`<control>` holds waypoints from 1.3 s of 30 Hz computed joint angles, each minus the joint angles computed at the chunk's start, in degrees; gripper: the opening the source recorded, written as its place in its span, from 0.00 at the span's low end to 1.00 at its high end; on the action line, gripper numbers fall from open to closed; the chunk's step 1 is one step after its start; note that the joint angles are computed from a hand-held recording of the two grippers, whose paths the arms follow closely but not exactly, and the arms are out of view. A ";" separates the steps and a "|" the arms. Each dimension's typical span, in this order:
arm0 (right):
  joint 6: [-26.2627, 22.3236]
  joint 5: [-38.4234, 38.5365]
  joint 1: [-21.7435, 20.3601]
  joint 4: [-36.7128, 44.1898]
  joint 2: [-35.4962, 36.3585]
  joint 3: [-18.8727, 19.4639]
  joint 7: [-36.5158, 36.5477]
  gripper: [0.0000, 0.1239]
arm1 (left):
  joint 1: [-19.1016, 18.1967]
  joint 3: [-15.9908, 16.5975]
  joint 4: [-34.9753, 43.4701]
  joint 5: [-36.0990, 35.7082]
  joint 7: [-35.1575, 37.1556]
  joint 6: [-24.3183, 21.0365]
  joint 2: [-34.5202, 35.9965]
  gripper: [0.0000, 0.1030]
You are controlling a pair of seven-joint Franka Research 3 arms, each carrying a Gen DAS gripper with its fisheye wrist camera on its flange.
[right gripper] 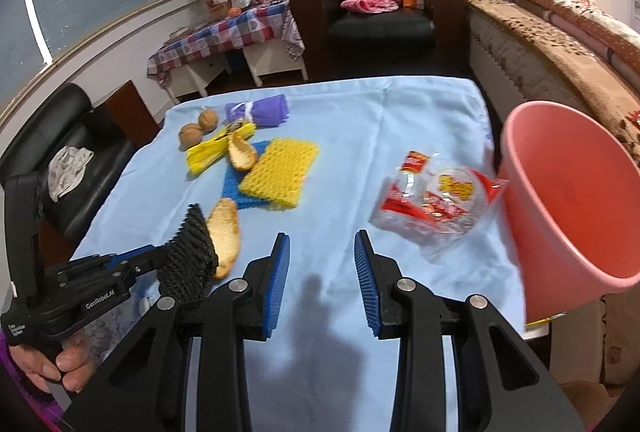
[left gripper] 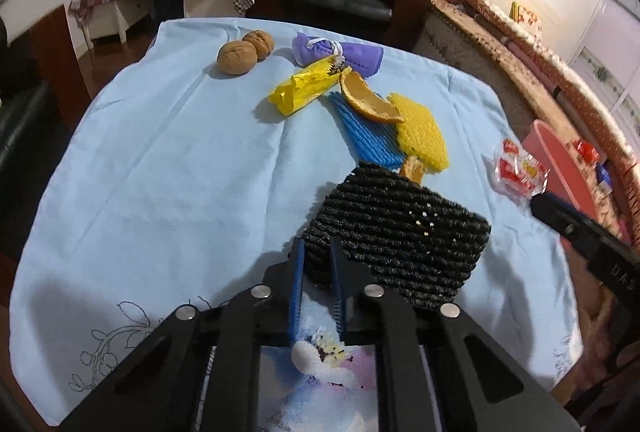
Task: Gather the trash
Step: 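Grasp the orange peel with the right tool while the left holds the black pad, then carry the black pad and orange peel over the pink bucket with both tools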
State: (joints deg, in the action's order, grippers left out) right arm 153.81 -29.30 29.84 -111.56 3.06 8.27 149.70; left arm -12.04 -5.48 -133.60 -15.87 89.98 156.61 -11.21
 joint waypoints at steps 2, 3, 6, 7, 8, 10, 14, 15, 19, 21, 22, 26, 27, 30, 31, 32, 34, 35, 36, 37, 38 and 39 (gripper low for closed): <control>1.12 2.57 -0.08 0.51 0.79 0.18 -2.10 0.28 | -0.41 0.97 -0.10 -2.52 1.70 0.10 -0.35 0.07; 1.83 4.19 -0.06 0.90 1.38 0.27 -3.45 0.28 | -0.05 1.13 -0.24 -2.55 1.68 0.63 -0.61 0.00; 3.06 8.19 0.39 2.20 3.07 0.25 -7.56 0.28 | 0.61 1.73 -0.38 -2.93 1.70 1.18 -0.98 0.00; 3.27 9.47 0.65 3.03 4.00 0.24 -9.01 0.28 | 0.91 1.95 -0.44 -2.98 1.62 1.43 -1.07 0.00; 3.37 10.39 1.03 3.79 4.78 0.10 -10.06 0.28 | 1.12 2.14 -0.49 -3.07 1.59 1.64 -1.15 0.00; 3.10 12.85 1.73 5.94 6.90 -0.07 -12.97 0.28 | 0.80 3.21 -0.44 -5.13 3.02 1.13 -1.44 0.00; 2.76 18.00 2.64 9.88 10.47 -0.37 -18.49 0.28 | 0.60 4.06 -0.66 -8.68 5.69 -0.02 -2.14 0.21; 2.81 19.51 2.76 10.63 11.15 -0.39 -20.05 0.28 | 0.57 4.09 -0.92 -9.09 6.38 0.10 -2.42 0.33; -0.26 20.64 4.80 15.85 15.15 -1.93 -23.43 0.28 | -0.57 5.13 -1.33 -12.78 10.45 -0.93 -3.30 0.36; -0.86 23.58 4.62 17.13 16.36 -1.49 -25.59 0.28 | -0.77 5.37 -1.38 -14.27 12.05 -2.17 -3.67 0.37; -0.67 25.25 4.45 17.39 16.78 -1.18 -26.61 0.27 | -0.79 5.40 -1.48 -14.81 12.78 -2.79 -3.90 0.37; -1.16 26.54 5.74 18.00 17.13 -2.24 -27.67 0.06 | -0.06 4.57 -1.69 -14.58 12.50 -5.60 -4.27 0.37; -0.64 26.48 6.04 17.45 16.73 -2.58 -27.25 0.06 | 0.23 4.28 -1.56 -14.08 11.83 -6.72 -4.13 0.37; 0.67 25.78 6.65 15.97 15.70 -3.43 -25.70 0.05 | 1.34 2.91 -0.95 -11.51 8.58 -9.13 -3.11 0.38; 1.03 25.84 6.62 15.35 15.24 -3.39 -25.54 0.05 | 1.51 2.26 -1.46 -10.95 7.65 -7.53 -3.24 0.38; 1.12 25.91 6.53 14.79 14.78 -3.28 -25.63 0.05 | 1.60 1.98 -1.16 -10.18 6.79 -7.70 -2.95 0.39; 1.34 25.76 6.46 14.13 14.26 -3.18 -25.65 0.05 | 1.93 1.21 -0.38 -8.64 3.81 -7.70 -2.21 0.39; 1.57 25.74 6.39 13.63 13.89 -3.11 -25.65 0.05 | 1.92 1.07 0.10 -8.27 2.82 -7.98 -1.80 0.39; 1.86 25.73 6.33 13.07 13.51 -3.05 -25.55 0.05 | 2.17 0.56 0.40 -6.98 1.29 -7.63 -1.42 0.38; 2.11 25.90 6.17 12.44 13.07 -2.89 -25.67 0.05 | 2.46 0.06 0.62 -5.44 -0.42 -7.24 -1.10 0.38; 2.22 26.36 5.84 11.85 12.65 -2.61 -26.10 0.05 | 2.68 -0.35 0.68 -4.04 -2.04 -6.77 -0.93 0.32; 2.27 26.83 5.58 11.38 12.37 -2.34 -26.45 0.05 | 2.61 -0.55 1.11 -3.33 -3.24 -6.79 -0.44 0.18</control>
